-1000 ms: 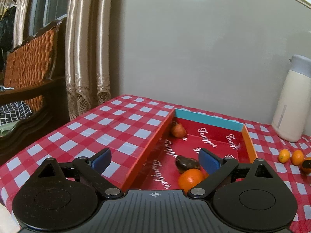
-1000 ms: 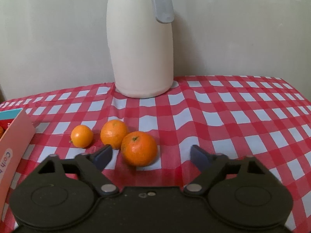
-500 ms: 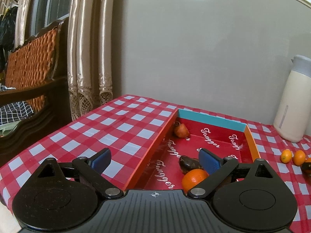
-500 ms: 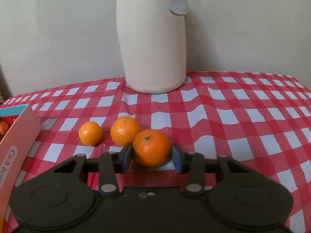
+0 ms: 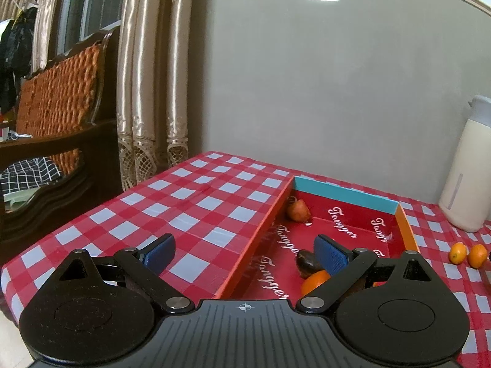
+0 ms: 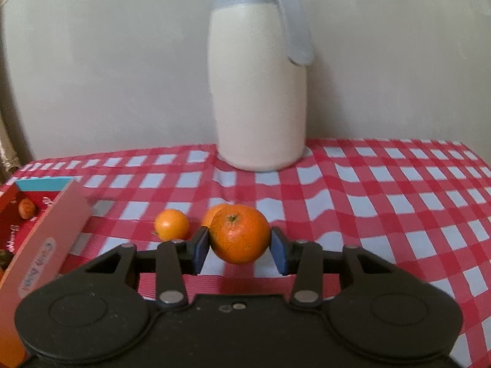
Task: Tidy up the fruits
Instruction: 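Carry the large orange into the box with the right gripper and release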
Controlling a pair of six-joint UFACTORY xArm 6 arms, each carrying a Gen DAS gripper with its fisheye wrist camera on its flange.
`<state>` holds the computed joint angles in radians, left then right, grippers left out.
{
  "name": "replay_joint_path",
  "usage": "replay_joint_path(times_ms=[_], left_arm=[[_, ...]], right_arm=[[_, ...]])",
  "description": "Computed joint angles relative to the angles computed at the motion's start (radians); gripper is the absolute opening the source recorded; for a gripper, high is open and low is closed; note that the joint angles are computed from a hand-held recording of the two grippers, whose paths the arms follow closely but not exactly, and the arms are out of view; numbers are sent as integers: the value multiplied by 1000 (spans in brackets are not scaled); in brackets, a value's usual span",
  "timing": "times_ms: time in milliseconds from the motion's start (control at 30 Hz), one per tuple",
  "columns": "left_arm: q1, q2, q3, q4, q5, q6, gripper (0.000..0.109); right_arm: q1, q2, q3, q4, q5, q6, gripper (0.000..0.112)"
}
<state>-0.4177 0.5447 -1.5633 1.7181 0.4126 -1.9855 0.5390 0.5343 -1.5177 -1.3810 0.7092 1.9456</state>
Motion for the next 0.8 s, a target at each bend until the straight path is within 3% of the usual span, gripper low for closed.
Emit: replay_joint_path(times_ms=[500, 800], left_arm=[[29, -48, 65, 20, 35, -62, 96], [55, -77, 107, 21, 49, -98, 96]], right_arm=[[57, 60, -121, -33, -39, -67, 41], [79, 125, -229, -109, -158, -63, 42]])
